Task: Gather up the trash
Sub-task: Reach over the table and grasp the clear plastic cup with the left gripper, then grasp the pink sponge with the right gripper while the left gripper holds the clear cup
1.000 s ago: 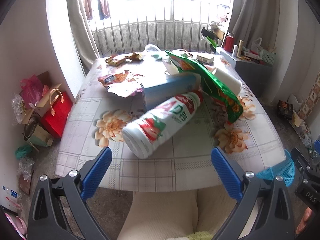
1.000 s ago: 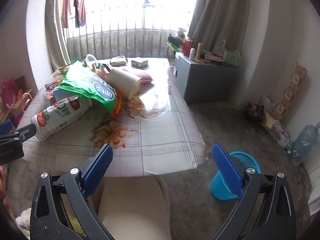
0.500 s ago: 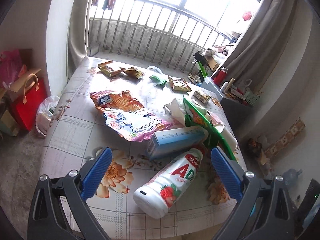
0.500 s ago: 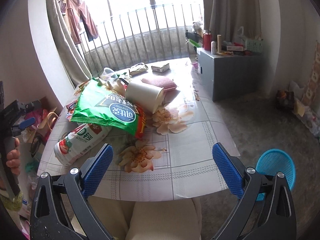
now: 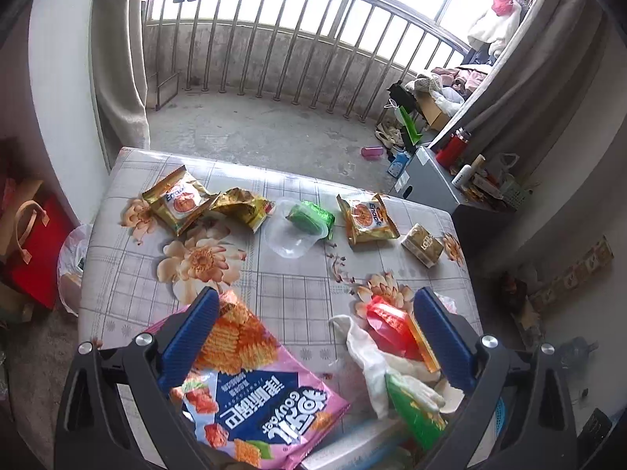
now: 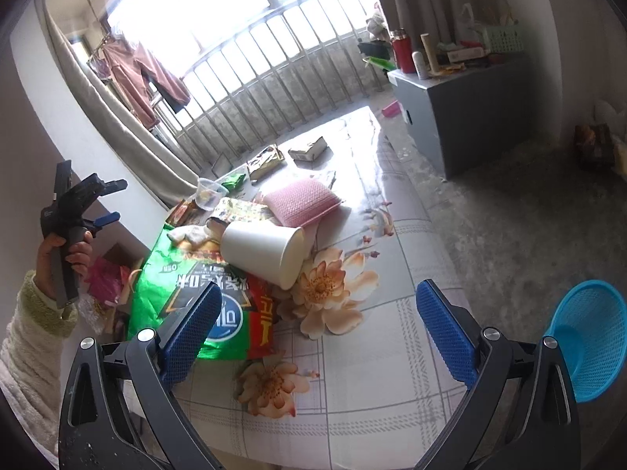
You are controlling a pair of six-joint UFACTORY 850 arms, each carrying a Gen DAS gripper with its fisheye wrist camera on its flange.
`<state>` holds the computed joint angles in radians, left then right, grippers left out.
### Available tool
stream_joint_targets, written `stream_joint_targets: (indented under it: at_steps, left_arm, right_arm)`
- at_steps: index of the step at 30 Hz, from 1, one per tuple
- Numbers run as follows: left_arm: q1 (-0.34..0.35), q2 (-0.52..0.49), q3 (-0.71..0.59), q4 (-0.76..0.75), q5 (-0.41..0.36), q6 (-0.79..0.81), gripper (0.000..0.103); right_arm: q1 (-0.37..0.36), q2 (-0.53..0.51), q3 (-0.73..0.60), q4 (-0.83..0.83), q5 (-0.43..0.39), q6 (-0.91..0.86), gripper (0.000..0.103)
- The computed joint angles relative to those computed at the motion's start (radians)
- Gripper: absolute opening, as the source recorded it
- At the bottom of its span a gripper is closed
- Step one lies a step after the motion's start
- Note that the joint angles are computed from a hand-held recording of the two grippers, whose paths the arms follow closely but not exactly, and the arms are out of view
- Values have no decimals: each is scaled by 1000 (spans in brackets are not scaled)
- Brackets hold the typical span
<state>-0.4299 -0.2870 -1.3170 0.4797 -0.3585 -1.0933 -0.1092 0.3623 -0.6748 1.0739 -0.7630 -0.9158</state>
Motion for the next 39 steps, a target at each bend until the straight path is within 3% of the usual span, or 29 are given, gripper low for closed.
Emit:
stream_joint_targets:
  at_steps: [2,4,7,9,11,13,16,18,22,23,24,31,34,39]
  left_arm:
    - [36,-105,-118,-108,-32,114,85]
    - [58,-216,-245,-141,-114,112,80]
    - [104,-370,-429,-332,-209,226,68]
    - [130,-430,-496,-458,-219,273,54]
    - [149,-471,-544,-545,-201,278,53]
    - [156,-527,-623,-562,-239,284,52]
    - [144,-620,-769,-450,-369,234,50]
    - [142,-657,-823,-424,-427,233,40]
    - [145,-619,-750,-439,-396,280,25]
    - [146,-592,-705,-445,-376,295,16]
    - [148,-570,-670,-467,-359,324,12]
    - [147,-423,-417,-513,-224,394,6]
    - [146,-372,-330,-571,-154,450,6]
    - [136,-314,-229,-651,-69,510,6]
  right_arm:
    - [2,-46,-34,20,10,7,95]
    - [7,-87,-63,39,3,2,95]
    - [31,-129,-92,29,7,9,95]
    - [52,-144,-102,2,28,26,95]
    - [58,-154,-103,-13,36,32,95]
    - [58,-162,-101,-25,40,42,95]
    - [58,-178,-99,-49,46,59,95]
    - [61,-185,-97,-62,50,64,95]
    - [62,-198,-100,-73,55,62,95]
    - [61,-203,-105,-72,53,59,95]
    - [60,-206,-112,-68,48,53,95]
    - [103,-305,-233,-17,-23,-45,95]
    - [163,-393,-337,-81,-74,-66,95]
    - [290,-517,-498,-284,-84,-1,95]
